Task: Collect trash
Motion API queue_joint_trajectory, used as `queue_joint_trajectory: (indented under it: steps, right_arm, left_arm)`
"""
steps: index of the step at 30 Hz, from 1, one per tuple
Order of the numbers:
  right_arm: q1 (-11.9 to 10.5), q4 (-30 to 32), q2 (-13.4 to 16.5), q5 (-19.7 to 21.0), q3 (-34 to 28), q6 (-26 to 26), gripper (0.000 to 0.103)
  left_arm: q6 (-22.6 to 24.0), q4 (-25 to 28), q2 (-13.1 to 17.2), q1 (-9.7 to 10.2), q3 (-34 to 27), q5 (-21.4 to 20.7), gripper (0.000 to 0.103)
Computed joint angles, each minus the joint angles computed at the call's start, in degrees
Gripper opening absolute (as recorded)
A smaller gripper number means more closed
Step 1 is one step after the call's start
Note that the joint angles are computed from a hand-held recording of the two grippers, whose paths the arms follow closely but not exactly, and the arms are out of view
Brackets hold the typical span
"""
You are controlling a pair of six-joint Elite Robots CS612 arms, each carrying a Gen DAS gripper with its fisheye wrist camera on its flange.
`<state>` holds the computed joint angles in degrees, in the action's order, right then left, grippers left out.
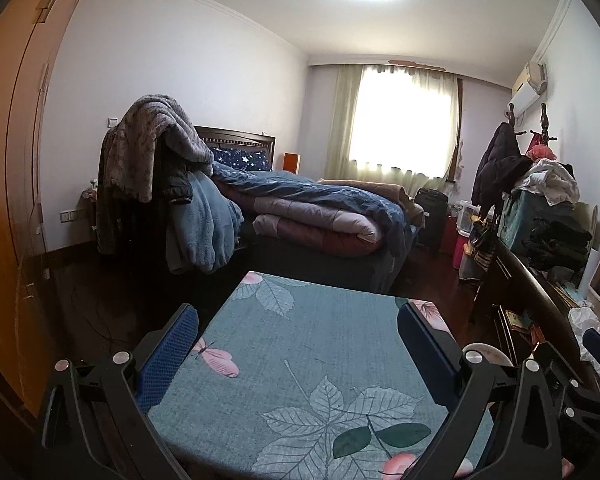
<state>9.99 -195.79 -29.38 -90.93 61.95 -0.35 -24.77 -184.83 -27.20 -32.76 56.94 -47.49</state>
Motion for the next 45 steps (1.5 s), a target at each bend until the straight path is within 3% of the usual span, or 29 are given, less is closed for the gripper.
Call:
queue_joint_trajectory:
  steps: [33,45]
  right_arm:
    - [0.2,-0.2,-0.4,0.5,1.1,-1.6,0.100]
    - [-0.1,2.3,0.5,0.8,-0.5,-1.7,0.100]
  left_arm:
    - [0.0,-1.3,-0.3,0.14,1.1,-0.4,0.099]
    - [1.0,-1.4,-0.4,0.00,1.3,-0.4,0.099]
